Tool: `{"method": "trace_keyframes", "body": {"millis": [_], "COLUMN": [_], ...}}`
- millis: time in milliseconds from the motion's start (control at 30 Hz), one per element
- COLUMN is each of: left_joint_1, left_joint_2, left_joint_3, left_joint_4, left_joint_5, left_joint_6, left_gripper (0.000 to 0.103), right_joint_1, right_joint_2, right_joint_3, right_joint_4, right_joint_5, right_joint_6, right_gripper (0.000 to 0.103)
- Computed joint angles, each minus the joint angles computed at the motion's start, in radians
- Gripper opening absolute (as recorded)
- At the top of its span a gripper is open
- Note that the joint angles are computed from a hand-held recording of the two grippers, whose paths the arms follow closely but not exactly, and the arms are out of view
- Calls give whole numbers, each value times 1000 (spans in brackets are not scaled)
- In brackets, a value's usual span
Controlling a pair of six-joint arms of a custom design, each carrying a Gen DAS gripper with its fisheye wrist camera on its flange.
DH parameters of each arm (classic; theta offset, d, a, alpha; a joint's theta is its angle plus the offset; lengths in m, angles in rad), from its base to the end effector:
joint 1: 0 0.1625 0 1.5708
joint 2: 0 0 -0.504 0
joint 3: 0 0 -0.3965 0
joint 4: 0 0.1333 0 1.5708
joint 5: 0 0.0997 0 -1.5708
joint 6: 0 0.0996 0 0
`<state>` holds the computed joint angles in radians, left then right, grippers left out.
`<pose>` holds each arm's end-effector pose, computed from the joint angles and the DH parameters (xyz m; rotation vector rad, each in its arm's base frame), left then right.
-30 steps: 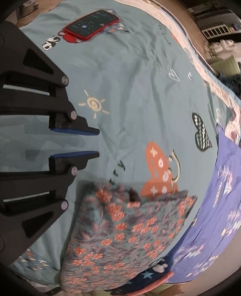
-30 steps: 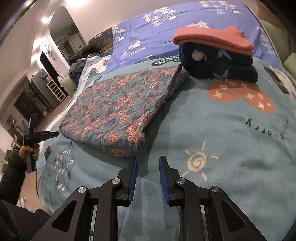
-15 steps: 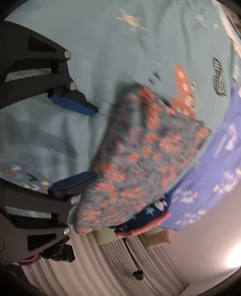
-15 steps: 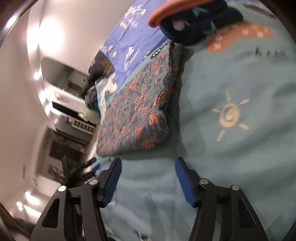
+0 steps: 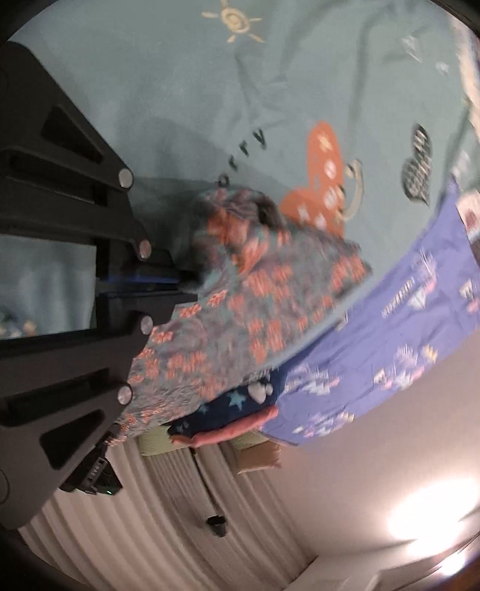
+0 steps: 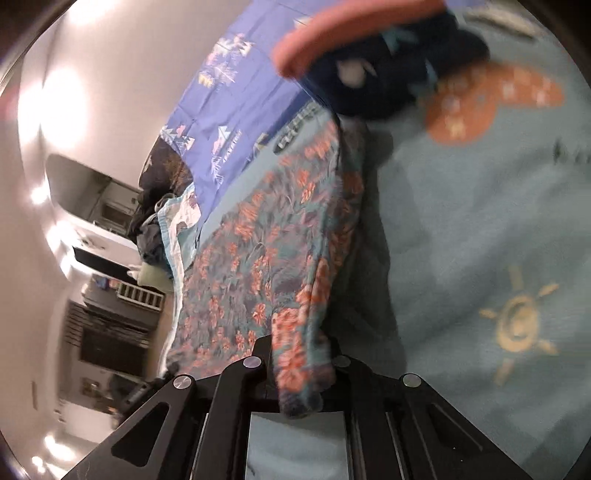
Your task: Fold small clothes
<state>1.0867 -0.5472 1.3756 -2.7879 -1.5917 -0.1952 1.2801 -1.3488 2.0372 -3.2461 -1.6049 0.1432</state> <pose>-0.2694 -0.7943 0.0782 -0.4299 -2.9135 0.5363 -0.0347 -0.5691 0.4305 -0.6013 -2.6137 1.4351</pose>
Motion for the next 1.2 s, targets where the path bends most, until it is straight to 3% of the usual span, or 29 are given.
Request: {"method": "trace_keyframes", "body": {"millis": [133,333,400,467,533,633,667,700,733,800,867,967,1100,1167,1200], "left_joint_1": [-34,-84,-92,-96,-96,-95,-99,-105,-113,-117,-122,-123,-122,-119,-116], "left_joint_2": [-66,-199,-234,-252,-270,-283,-279,-267,-244,-200,-123,3,117,152,165], "left_joint_3": [63,250,306,338,355,356,345,329,300,246,147,-35,-212,-265,-288], "left_joint_4": [9,103,141,143,122,35,20,1,-18,-36,-22,72,209,236,251], "left_joint_5": [-25,-6,43,129,249,317,327,338,341,316,297,301,334,349,347], "left_joint_6": [76,154,146,131,95,90,117,152,200,267,332,366,396,406,408], "left_gripper": [4,4,2,2,2,4,7,19,41,62,63,62,62,54,37], "right_joint_1": [41,21,-8,-21,-28,-35,-18,-5,8,21,27,-3,-24,-46,-52], "right_joint_2": [-79,-223,-247,-247,-252,-282,-282,-279,-268,-238,-190,-130,-64,-49,-41], "right_joint_3": [45,184,212,216,200,187,177,169,149,108,37,-66,-151,-166,-172], "right_joint_4": [22,85,132,193,276,278,239,197,151,107,107,172,218,233,235], "right_joint_5": [-78,-156,-154,-200,-264,-267,-297,-313,-315,-321,-318,-256,-292,-284,-273], "right_joint_6": [-29,3,36,44,56,70,53,25,-26,-109,-175,-204,-219,-216,-215], "right_gripper": [6,6,7,10,20,31,33,39,48,53,53,53,53,53,53]}}
